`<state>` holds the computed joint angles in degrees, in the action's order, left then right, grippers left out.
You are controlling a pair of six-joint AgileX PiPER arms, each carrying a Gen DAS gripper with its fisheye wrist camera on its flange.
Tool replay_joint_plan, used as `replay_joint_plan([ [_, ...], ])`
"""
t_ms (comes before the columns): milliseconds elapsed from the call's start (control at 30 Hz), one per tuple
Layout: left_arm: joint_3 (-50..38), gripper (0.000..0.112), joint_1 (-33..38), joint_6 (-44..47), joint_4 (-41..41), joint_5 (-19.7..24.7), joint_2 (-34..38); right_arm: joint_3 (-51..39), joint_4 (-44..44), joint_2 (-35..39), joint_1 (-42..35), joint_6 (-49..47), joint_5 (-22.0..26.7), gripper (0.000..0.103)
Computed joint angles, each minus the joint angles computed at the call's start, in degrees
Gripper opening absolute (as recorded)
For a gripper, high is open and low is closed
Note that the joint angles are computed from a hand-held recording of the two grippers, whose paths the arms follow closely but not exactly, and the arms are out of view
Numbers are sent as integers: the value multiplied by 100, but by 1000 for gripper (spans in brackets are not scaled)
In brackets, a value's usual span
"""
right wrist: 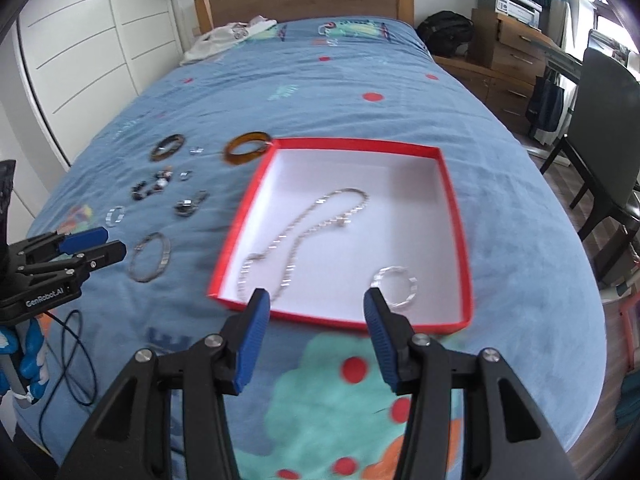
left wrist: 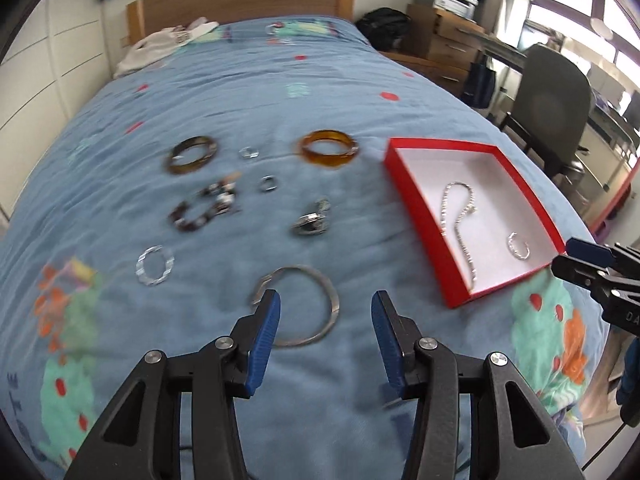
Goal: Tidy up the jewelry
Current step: 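Withdraw both tools from the box and move back over the jewelry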
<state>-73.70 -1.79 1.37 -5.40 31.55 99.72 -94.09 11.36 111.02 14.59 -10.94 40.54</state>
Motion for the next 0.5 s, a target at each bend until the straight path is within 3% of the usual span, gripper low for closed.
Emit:
replay_joint_plan([
  [500,543,48,727,484,-466,-39,-904,210,-302,-405,1038,632,-276,48],
])
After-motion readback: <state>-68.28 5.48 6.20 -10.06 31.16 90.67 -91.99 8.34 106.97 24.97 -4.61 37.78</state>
